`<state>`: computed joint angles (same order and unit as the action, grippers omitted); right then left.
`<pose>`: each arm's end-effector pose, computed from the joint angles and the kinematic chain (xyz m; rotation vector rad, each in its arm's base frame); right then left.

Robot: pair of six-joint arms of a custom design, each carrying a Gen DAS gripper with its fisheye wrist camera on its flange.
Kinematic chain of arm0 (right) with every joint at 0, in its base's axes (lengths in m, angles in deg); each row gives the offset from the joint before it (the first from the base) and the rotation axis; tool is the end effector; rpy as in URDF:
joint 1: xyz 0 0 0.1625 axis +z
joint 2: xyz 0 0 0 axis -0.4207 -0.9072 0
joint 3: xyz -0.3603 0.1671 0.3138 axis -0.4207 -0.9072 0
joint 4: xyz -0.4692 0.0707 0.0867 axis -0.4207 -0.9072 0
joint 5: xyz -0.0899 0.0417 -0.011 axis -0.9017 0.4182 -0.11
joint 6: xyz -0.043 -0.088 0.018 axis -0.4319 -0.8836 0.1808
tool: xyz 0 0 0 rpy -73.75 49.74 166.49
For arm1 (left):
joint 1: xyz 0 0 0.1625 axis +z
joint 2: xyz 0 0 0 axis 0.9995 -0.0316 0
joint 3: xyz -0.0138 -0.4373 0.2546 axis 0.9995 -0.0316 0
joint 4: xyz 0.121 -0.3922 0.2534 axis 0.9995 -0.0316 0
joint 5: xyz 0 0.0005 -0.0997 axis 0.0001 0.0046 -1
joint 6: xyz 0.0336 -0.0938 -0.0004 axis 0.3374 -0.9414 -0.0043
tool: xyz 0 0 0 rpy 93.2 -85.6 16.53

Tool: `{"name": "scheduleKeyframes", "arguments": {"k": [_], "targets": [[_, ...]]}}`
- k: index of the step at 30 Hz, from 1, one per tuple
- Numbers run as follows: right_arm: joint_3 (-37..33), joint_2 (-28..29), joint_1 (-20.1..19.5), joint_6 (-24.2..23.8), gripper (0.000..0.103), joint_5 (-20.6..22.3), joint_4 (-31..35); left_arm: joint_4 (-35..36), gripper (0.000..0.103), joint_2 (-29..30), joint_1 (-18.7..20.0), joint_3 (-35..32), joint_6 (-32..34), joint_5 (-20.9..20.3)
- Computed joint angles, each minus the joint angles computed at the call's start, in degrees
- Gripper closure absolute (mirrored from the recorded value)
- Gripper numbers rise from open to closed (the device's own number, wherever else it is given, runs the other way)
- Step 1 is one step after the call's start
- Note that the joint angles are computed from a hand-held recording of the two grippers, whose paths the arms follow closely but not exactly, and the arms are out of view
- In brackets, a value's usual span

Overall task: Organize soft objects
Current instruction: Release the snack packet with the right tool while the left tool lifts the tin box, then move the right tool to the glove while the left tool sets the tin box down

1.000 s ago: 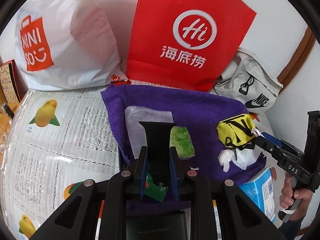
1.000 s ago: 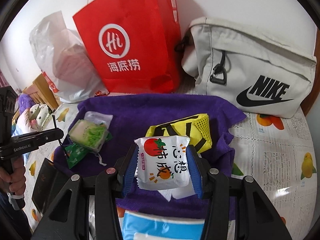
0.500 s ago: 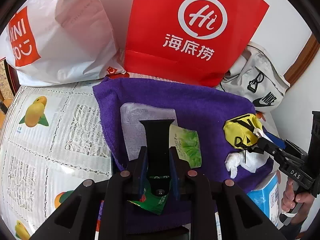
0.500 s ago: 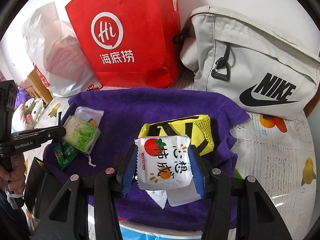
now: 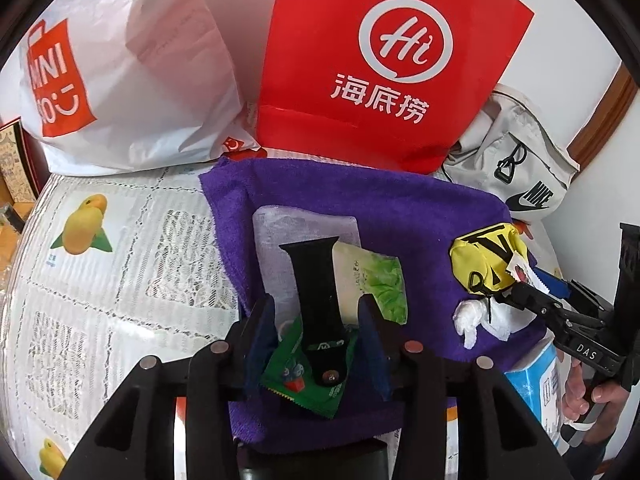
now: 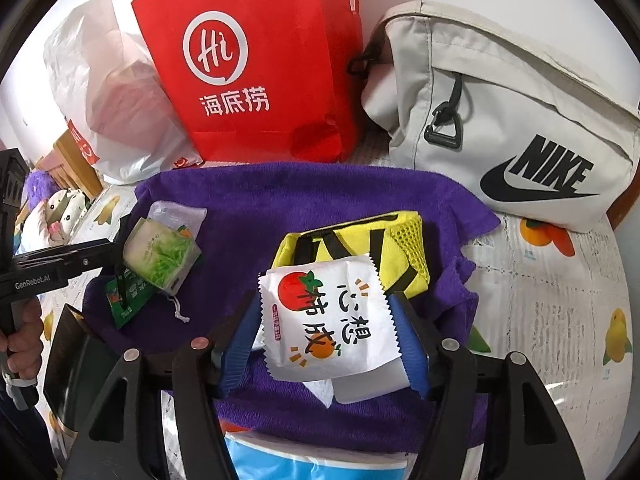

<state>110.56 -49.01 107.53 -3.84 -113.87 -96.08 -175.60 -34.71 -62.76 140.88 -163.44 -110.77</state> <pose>0.0516 -0.4609 0.2708 0.8844 -2.5224 0.4420 -0.2897 -0.3670 0.0794 -0.0855 2.4129 -0.8653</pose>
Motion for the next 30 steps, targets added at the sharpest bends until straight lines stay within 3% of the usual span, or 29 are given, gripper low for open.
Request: {"name": "scheduleKeyframes", "arguments": {"k": [6,15,24,30], "targets": [[1.0,-2.1,0.0,-0.3,0.026,1.0,-0.8,2.8,0.060,-1.9,-2.4,0.6,-2.6,0.0],[2.9,-6.6,0.5,0.2,0.026,1.5,0.3,8.0,0.060,-4.5,-7.4,1.6,-9.0,-0.5],[8.0,-18.3,-1.0,-0.8,0.026,6.3,7.0,14.4,0.060,-5.1,-13.7,2.1,-16.2,-2.0],[12.5,-28.1,-3.6,-5.0,0.027,8.6,14.2,13.3,0.060,-5.5,-18.0,3.7,-18.5,-4.4]]}}
